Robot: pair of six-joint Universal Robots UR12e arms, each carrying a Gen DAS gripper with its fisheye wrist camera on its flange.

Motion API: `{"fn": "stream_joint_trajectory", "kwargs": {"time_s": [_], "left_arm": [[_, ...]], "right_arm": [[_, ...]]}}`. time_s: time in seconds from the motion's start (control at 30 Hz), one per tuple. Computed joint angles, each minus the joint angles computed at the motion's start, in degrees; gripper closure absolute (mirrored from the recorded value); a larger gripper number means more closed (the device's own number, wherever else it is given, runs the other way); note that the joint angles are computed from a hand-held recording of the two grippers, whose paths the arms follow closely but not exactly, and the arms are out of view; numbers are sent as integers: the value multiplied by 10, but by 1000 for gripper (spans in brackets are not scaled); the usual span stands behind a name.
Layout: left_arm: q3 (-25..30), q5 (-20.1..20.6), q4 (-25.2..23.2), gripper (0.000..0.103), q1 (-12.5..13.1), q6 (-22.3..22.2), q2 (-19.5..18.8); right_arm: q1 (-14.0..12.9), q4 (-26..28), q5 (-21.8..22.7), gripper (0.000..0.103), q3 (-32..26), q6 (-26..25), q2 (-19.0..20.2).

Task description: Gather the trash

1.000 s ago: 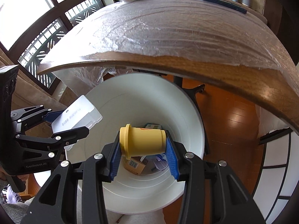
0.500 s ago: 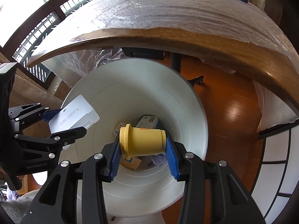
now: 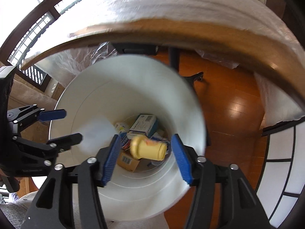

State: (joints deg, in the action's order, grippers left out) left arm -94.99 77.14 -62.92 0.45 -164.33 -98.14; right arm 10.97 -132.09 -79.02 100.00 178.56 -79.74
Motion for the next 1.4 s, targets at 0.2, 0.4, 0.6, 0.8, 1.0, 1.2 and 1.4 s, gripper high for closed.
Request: {"fn": "stream_joint_trajectory", "kwargs": {"time_s": [0.2,0.4,0.6,0.8,1.0,1.2,1.4], "left_arm": [[31,-54,48,18,24,-26,15],[88,-46,183,2,38,-84,-24],[191,-2,189,2,47,-129,-120],[273,42,156,2,56,-137,-190],[310,57,127,2,59,-148,-219],[319,75,127,2,54,-131,-227],[339,86,115,2,52,-131,-242]], "right_arm": [[-17,-59,8,22,-8,26,-25],[-38,-160,-14,5,-59,72,0],[-52,-144,-85,5,-160,69,83],[-72,-104,-118,5,-236,85,145],[-87,-84,-142,5,-266,81,173],[-89,-82,-138,5,-272,76,182],[-93,-64,-154,5,-294,87,196]]}}
